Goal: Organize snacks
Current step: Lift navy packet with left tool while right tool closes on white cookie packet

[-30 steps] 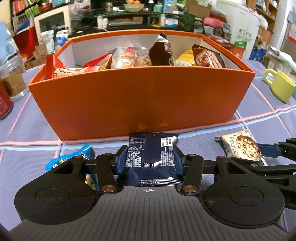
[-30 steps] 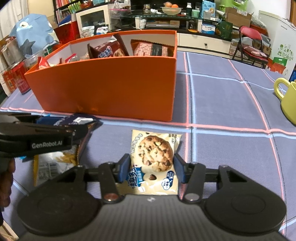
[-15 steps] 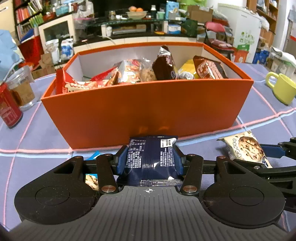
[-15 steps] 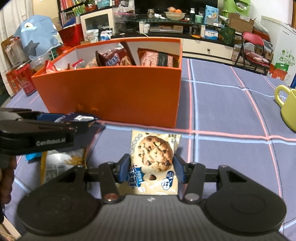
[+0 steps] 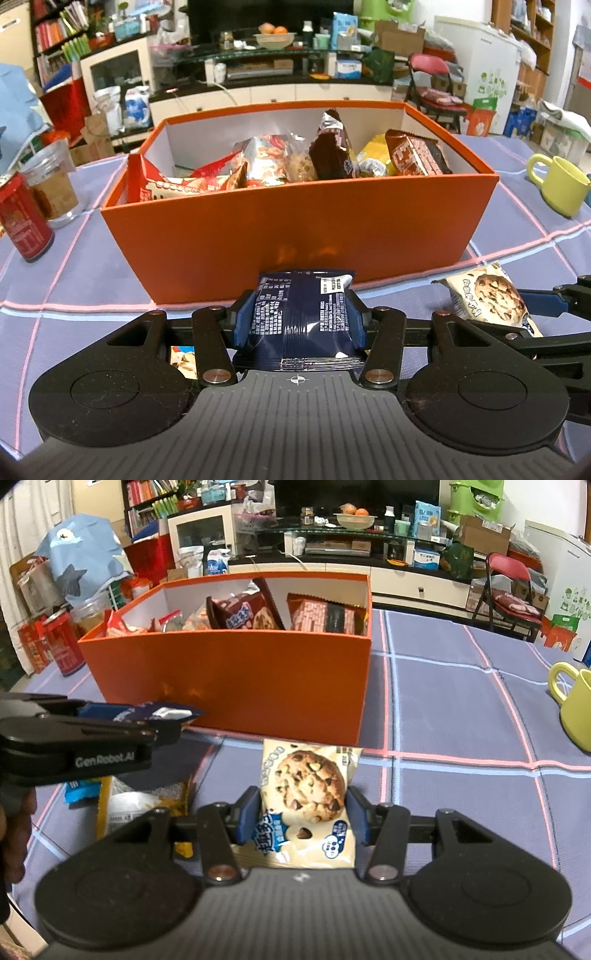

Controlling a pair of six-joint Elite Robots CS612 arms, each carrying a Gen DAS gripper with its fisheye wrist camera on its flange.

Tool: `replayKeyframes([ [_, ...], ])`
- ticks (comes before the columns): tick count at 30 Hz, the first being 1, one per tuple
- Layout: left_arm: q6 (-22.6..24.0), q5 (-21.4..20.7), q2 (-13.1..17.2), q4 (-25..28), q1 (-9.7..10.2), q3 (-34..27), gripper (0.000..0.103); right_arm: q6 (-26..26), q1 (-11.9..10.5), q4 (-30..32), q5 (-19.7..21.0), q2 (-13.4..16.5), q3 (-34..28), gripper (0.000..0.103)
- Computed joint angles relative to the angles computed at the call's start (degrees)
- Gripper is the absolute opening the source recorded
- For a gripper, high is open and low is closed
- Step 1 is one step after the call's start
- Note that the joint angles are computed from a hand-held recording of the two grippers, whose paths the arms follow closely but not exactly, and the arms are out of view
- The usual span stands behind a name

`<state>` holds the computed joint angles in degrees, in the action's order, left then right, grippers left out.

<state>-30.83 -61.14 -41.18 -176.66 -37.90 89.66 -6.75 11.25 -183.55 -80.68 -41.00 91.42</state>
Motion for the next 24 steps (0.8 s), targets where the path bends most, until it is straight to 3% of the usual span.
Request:
replayKeyframes([
  [16,0.1,-0.1,-2.2,-4.0,-0.18,3.7,0.023,0.1,-0.2,-0.1,1.3,-0.4,0.5,0.053],
  [24,1.8,3.5,-4.0,-8.3,-1.46,6.1,0.023,-0.4,-0.4,-3.8,3.8,-1.8,2.5,0.053],
])
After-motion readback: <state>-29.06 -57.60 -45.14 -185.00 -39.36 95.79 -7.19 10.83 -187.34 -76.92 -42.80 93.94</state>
